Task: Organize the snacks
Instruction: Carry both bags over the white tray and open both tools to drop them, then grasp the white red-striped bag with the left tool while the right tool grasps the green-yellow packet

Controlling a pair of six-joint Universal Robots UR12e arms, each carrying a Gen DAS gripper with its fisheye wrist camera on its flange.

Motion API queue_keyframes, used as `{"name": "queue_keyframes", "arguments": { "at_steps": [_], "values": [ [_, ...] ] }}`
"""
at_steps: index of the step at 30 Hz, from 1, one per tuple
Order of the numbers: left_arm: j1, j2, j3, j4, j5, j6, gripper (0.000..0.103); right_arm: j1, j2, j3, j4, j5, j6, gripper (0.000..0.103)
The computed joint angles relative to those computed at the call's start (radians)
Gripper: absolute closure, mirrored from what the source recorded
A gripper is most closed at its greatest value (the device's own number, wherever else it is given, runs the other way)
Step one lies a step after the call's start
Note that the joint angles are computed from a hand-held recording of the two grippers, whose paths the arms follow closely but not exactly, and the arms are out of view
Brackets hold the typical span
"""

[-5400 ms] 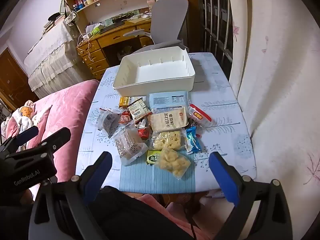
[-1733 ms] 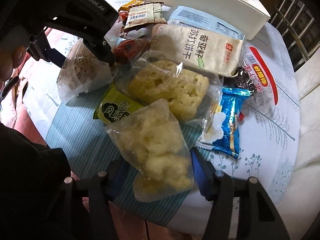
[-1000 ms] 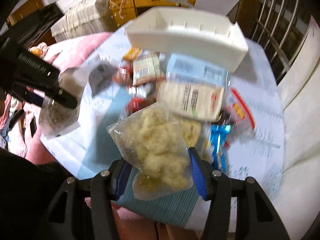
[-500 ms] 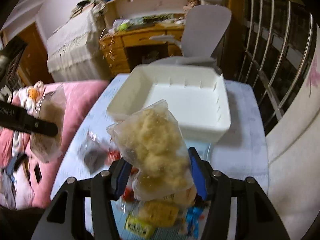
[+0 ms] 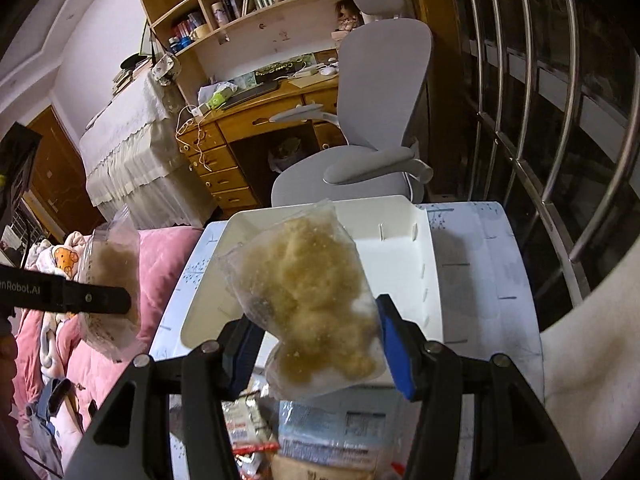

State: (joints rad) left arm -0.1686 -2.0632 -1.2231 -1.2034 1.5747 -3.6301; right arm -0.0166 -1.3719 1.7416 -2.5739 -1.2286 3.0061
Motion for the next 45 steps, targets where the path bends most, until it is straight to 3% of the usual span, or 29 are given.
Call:
{"name": "queue_keyframes", "arguments": {
  "at_steps": [3,5,11,18,21,27,37,45],
  "values": [
    [-0.002,-0.023,0.027,0.012,0.000,0.020,0.022,-0.003,0.015,-0.013,0.018,0.007,0.001,0.047],
    [-0.005,-0.026,0.028,0.040,0.005,0.026,0.011,-0.010,0.023,-0.016,0.031,0.023,0.020,0.047],
    [-0.011,-0.024,0.018,0.077,0.021,0.032,0.010,-0.029,0.024,-0.012,0.055,0.051,0.061,0.046],
    [0.008,0.056,-0.121,0.208,-0.058,-0.027,0.010,-0.041,0.002,0.011,0.076,0.061,0.111,0.046],
    [0.015,0.098,-0.192,0.262,-0.057,-0.036,0.010,-0.039,-0.015,0.025,0.081,0.047,0.112,0.046],
    [0.040,0.176,-0.312,0.292,-0.114,-0.045,0.010,-0.027,-0.061,0.068,0.074,0.024,0.148,0.046],
    [0.096,0.295,-0.484,0.344,-0.189,0.084,0.010,0.021,-0.167,0.181,0.031,-0.072,0.290,0.046],
    [0.149,0.363,-0.590,0.334,-0.254,0.244,0.010,0.067,-0.256,0.283,0.071,-0.169,0.533,0.046]
  ]
}}
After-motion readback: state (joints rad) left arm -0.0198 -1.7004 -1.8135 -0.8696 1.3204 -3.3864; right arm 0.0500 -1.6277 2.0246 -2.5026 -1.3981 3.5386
